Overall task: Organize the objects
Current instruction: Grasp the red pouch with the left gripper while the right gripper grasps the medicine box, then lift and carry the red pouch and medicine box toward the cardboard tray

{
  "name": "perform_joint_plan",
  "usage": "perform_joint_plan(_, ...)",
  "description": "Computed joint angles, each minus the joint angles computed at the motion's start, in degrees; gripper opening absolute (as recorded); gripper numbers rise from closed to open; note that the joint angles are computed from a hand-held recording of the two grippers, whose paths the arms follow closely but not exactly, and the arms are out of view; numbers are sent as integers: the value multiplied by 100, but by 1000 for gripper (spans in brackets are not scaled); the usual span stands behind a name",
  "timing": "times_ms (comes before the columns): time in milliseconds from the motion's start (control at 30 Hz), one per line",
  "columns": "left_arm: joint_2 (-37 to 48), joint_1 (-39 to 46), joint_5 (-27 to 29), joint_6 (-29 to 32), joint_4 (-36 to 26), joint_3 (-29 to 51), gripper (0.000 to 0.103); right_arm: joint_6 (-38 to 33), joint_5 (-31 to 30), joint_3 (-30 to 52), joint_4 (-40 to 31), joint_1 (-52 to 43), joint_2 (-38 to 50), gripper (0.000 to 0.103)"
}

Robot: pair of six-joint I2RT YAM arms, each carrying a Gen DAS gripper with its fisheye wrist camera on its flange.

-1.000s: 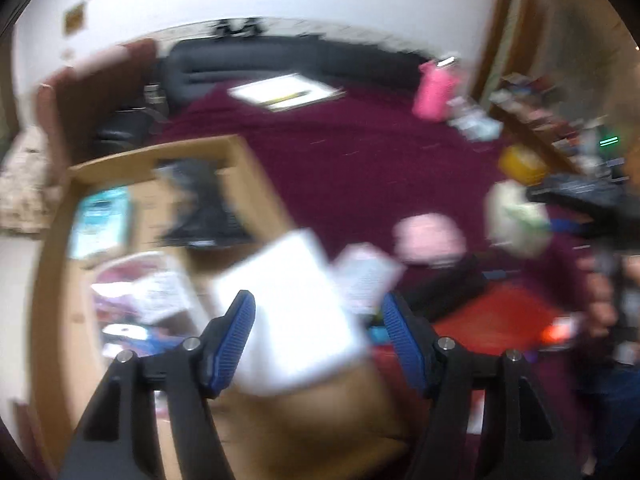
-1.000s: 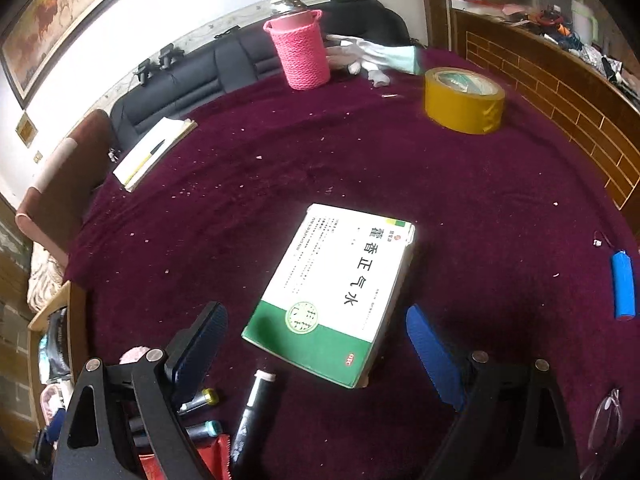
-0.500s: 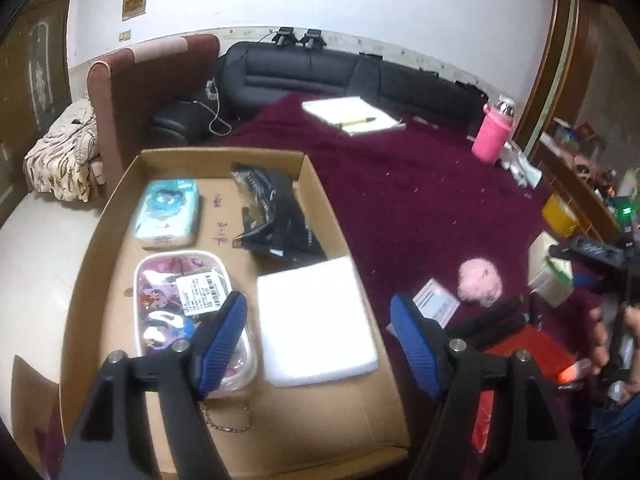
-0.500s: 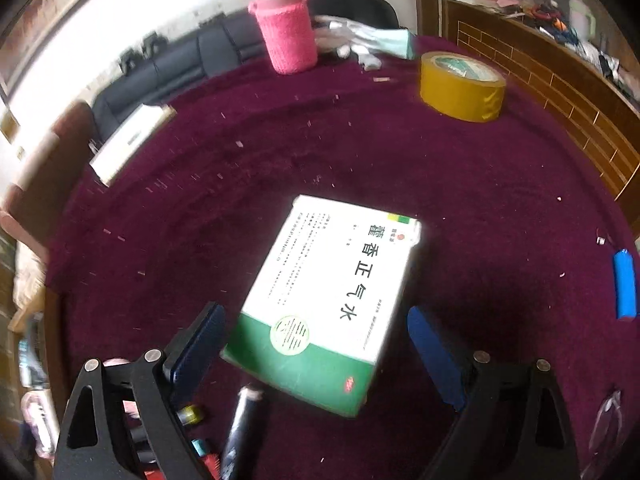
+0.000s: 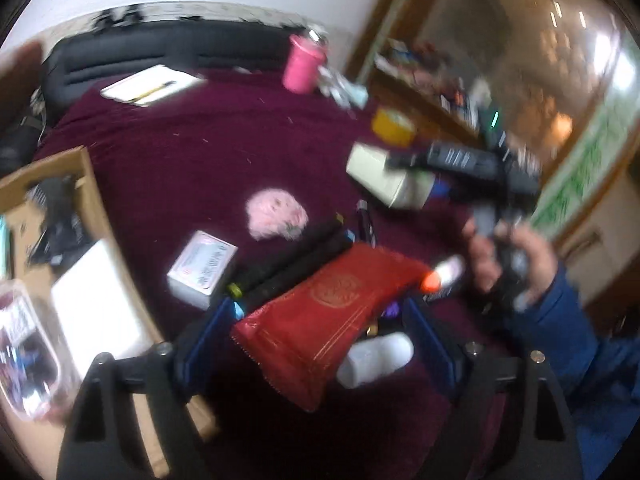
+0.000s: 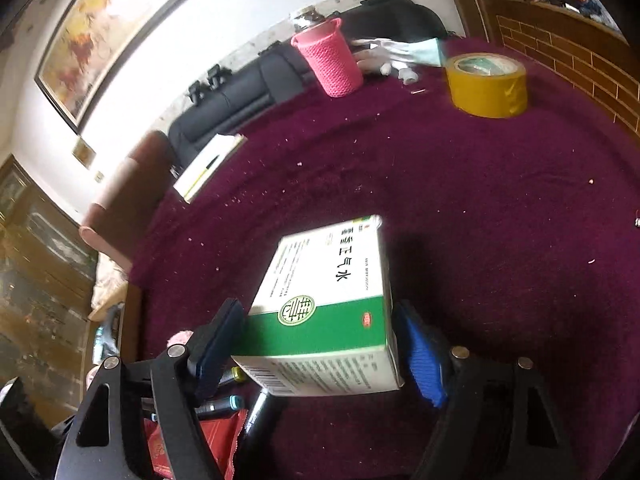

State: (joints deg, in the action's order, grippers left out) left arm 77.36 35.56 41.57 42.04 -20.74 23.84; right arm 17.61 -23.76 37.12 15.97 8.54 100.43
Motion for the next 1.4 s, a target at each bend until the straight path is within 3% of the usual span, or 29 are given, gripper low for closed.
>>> perform_joint_plan(100, 330, -708, -519, 34, 16, 260, 77, -63, -377, 152, -81, -104, 261, 81)
perform_joint_plan(167, 647, -1160, -970, 32, -27, 490, 59, -143, -442, 211, -168, -115, 301, 81)
perform_joint_plan(200, 745, -1434, -1269, -40, 82, 518, 57, -196, -389, 209, -193, -92, 284, 81)
perform_joint_plan(333, 1299, -2225, -1985, -144, 178, 820, 56, -372, -280, 254, -344, -46, 296, 81)
perform_joint_plan(500, 1789, -2862, -2437, -652, 391, 1194, 63, -492, -179, 288, -465, 17, 358, 81)
perform_joint_plan(633, 2413, -3226, -2620, -1129, 762, 1436, 76, -567, -32, 312, -484, 84, 418, 81)
perform_joint_plan(733, 2360, -3413, -2713, -1595, 1340, 1185, 78, -708, 268, 395, -549, 251, 493, 83)
perform_joint_plan(867, 2013, -3512, -2873, -2284, 2208, 546, 64, -860, 802, 458, -600, 510, 635, 86)
perform_joint_plan(1000, 1564, -3334, -2735, -2741, 2766, -107, 58, -787, 936, 239, -382, 425, 455, 80)
perform_joint_plan(1167, 1162, -2924, -2472, -3190, 3318, -628, 53, -742, 1230, -141, 40, 464, -35, 80)
perform_joint_plan(1400, 1107, -2433, -1979, -3593, 3691, -682, 52, -697, 645, -213, 123, 422, -127, 80)
